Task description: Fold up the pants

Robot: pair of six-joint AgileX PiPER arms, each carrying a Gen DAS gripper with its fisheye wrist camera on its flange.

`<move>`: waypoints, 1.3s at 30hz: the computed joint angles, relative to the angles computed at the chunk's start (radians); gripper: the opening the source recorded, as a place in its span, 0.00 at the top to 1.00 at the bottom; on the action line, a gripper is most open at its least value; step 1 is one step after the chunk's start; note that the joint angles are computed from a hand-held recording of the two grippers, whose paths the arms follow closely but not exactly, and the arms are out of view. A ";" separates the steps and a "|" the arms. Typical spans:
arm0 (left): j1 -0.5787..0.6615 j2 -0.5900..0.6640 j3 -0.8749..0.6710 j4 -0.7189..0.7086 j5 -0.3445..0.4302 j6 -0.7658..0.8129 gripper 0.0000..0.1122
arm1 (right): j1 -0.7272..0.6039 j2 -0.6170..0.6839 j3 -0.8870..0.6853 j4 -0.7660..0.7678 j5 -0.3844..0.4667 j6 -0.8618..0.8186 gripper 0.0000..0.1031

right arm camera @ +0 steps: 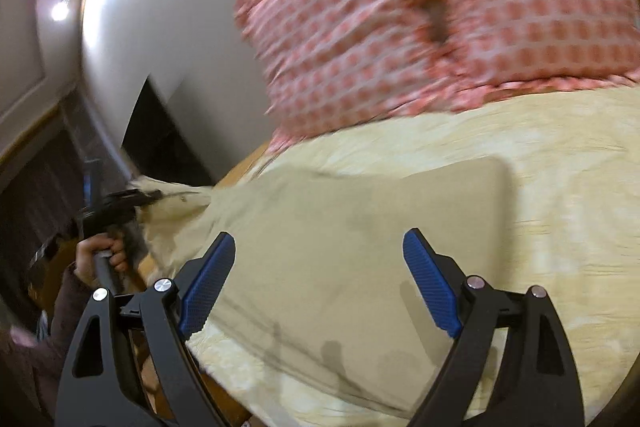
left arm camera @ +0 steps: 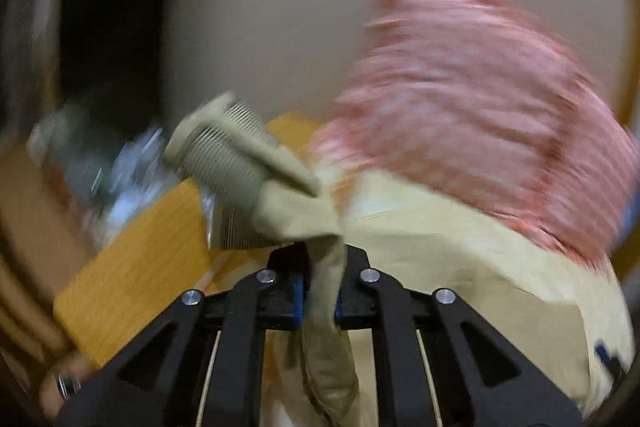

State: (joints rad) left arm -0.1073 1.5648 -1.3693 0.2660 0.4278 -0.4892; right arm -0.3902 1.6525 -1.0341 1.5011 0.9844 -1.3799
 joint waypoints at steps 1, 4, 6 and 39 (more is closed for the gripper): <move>-0.075 -0.005 -0.021 0.058 0.001 -0.009 0.92 | -0.021 0.002 0.003 0.006 0.008 0.002 0.15; -0.326 0.004 -0.059 0.131 -0.037 0.083 0.91 | -0.108 0.037 -0.010 0.042 0.063 0.046 0.14; -0.459 0.041 -0.063 0.056 -0.064 0.237 0.90 | -0.147 0.060 -0.019 0.051 0.089 0.089 0.14; -0.061 0.589 -0.622 -0.797 0.569 0.737 0.52 | -0.038 0.348 -0.433 -0.366 0.165 0.463 0.70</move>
